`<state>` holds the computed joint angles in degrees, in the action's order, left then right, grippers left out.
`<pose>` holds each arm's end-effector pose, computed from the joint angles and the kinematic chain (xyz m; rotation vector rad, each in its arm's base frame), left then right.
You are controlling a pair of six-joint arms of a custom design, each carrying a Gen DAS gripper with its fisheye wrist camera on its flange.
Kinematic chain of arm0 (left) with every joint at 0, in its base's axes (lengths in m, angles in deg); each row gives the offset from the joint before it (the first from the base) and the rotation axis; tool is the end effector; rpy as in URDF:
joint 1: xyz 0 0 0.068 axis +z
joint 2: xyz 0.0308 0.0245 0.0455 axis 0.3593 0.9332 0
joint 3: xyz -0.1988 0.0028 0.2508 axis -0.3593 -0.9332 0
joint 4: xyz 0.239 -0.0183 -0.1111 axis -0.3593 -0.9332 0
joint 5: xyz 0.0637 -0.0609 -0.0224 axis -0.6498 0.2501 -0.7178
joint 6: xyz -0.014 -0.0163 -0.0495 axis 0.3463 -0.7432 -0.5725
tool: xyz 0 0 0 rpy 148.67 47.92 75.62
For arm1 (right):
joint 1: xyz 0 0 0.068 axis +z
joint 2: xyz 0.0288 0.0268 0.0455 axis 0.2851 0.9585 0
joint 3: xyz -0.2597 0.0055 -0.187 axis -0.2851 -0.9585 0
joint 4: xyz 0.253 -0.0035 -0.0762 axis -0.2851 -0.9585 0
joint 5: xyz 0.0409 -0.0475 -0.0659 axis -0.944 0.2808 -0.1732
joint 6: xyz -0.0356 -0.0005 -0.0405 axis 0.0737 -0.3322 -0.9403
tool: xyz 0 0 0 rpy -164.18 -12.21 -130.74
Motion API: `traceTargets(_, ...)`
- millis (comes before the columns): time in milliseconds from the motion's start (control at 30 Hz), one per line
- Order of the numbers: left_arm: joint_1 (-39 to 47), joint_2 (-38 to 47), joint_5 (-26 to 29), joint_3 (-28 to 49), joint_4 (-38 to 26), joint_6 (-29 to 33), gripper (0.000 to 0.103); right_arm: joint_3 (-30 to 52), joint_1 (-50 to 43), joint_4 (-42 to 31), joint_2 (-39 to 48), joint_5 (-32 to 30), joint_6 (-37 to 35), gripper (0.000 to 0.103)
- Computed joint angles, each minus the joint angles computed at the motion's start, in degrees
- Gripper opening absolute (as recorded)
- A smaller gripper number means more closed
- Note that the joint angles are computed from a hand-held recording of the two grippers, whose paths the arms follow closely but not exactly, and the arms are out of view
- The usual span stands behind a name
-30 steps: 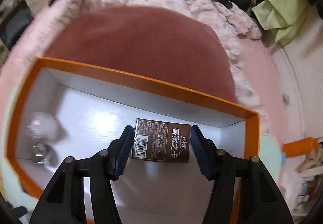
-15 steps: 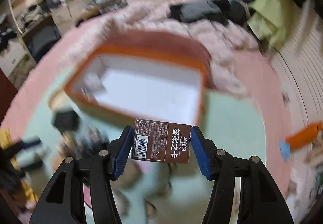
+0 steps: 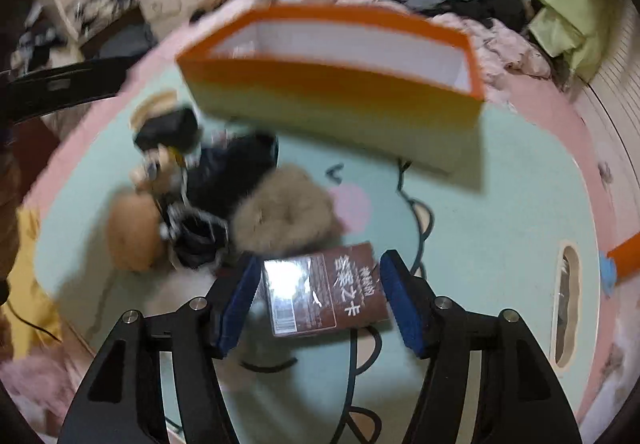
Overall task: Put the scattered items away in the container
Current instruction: 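Grasp the brown printed card box and place it on the table with the right gripper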
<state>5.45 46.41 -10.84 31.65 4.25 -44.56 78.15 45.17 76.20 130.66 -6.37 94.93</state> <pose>0.3124 -0.1022 0.1687 0.7052 2.3955 -0.5679 0.1696 0.0848 0.0951 0.0131 2.5326 0.1353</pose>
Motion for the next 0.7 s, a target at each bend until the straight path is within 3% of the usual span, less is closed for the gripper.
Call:
traceTargets(100, -1.98, 6.67, -2.67, 13.17, -11.01, 0.73, 0.019, -2.69, -1.32, 2.25, -4.01, 0.68, 0.48, 0.063)
traceTargets(133, -2.96, 8.53, -5.38, 16.57, -13.1, 1.41, 0.015, -2.92, -2.16, 2.54, -4.52, -0.13, 0.16, 0.063)
traceTargets(267, -6.4, 15.41, -16.63, 27.48, -21.08, 5.71, 0.015, -3.81, -5.57, 6.16, -2.64, -4.44, -0.37, 0.063)
traceTargets(400, -7.07, 21.84, -16.34, 36.32, -31.93, 8.14, 0.019, -4.47, -5.28, 9.59, 0.85, -5.48, 0.85, 0.063)
traceTargets(467, -8.3, 23.56, -19.6, 37.21, -32.28, 8.88, 0.023, -5.09, -5.27, 10.63, 1.36, -6.2, 0.95, 0.063)
traceTargets(567, -9.89, 24.52, -25.21, 35.58, -27.64, 9.7, 0.023, -5.58, -6.41, 12.32, 2.21, -7.75, 0.57, 0.063)
traceTargets(600, -10.19, 24.45, -26.33, 34.5, -25.29, 9.46, 0.02, -5.8, -6.8, 13.08, 2.43, -8.21, 0.62, 0.063)
traceTargets(633, -10.75, 24.44, -28.26, 33.69, -23.51, 9.16, 0.01, -6.12, -7.13, 14.04, 2.76, -8.67, 0.76, 0.063)
traceTargets(700, -12.14, 24.51, -31.95, 32.26, -20.39, 8.93, 0.009, -6.79, -8.13, 15.95, 3.53, -9.94, 1.12, 0.063)
